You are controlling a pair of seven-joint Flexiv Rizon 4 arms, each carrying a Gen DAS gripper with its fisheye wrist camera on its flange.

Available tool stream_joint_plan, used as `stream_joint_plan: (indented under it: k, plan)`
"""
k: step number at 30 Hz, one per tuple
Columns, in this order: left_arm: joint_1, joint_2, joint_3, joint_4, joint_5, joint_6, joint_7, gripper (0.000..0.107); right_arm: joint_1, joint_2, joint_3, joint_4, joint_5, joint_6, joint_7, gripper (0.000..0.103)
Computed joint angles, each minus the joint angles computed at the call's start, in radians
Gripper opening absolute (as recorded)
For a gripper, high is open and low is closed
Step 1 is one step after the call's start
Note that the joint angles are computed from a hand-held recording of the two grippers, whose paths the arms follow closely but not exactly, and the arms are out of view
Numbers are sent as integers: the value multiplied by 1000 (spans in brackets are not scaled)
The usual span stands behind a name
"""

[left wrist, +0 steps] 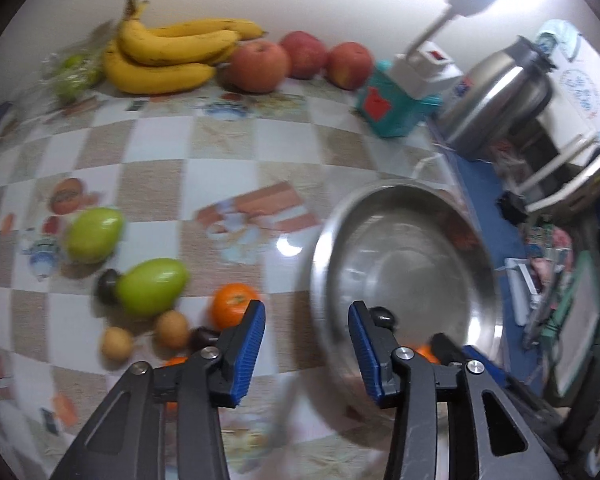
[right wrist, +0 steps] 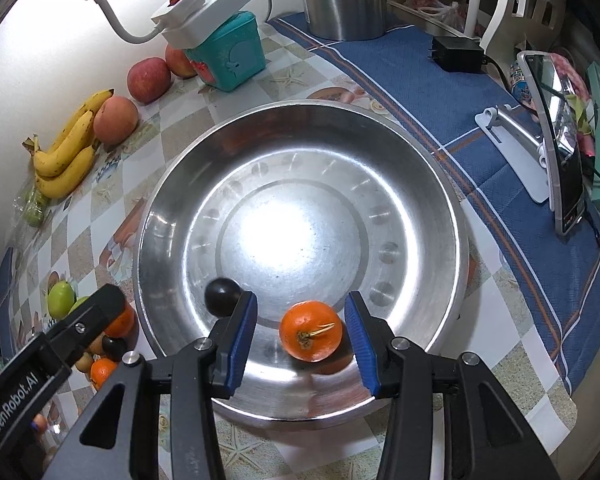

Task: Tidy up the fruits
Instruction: 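Open the left tool over the steel bowl while the right tool releases the tangerine, then move both open tools back to the fruit cluster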

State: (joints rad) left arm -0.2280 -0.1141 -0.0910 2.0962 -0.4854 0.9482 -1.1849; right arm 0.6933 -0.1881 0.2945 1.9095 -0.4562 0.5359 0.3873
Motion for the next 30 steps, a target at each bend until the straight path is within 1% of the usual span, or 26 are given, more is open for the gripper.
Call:
stream_joint_plan:
  k: [3, 6, 8, 11, 13, 16, 17, 18, 19, 20, 21, 22, 24, 26, 30]
  plan:
    - [9, -10, 36, -35, 174, -20, -127, 51, 0, -4, 0, -2, -4, 5, -9, 47]
    - [25, -16, 55, -53, 268, -26, -201, 51, 2, -9, -1, -8, -4, 6, -20, 46]
    - [39, -13, 61, -52, 290, -22, -223, 52, 3, -11, -1, -10, -5, 6, -25, 46]
    - [54, -7, 69, -50, 316, -6, -255, 59, 4, -13, -2, -13, -6, 8, -31, 46]
    - [62, -2, 75, -52, 348, 6, -281, 61, 5, -15, -3, -13, -7, 13, -37, 46]
    - [73, 5, 82, -57, 385, 9, -317, 73, 6, -19, -4, -17, -9, 15, -53, 46]
    - [75, 6, 83, -60, 397, 8, -330, 79, 6, -21, -4, -18, -10, 17, -55, 47]
    - [78, 6, 84, -63, 407, 7, -341, 85, 6, -23, -5, -18, -10, 24, -63, 48]
    - [81, 6, 87, -65, 422, 5, -355, 89, 5, -27, -5, -19, -10, 31, -71, 55]
    - [82, 6, 88, -68, 435, 2, -368, 97, 5, -29, -6, -19, -10, 34, -77, 65]
    - [84, 5, 89, -70, 446, 0, -377, 102, 6, -34, -6, -23, -8, 35, -89, 69]
    - [86, 6, 89, -69, 452, -1, -382, 102, 7, -39, -7, -30, -7, 31, -104, 72]
    - [89, 5, 89, -69, 462, -2, -392, 102, 10, -45, -8, -36, -5, 26, -118, 76]
    - [90, 4, 89, -70, 476, -3, -403, 103, 12, -48, -11, -37, -6, 27, -125, 82]
    - [91, 4, 89, -69, 490, 0, -412, 103, 14, -48, -14, -33, -12, 25, -126, 85]
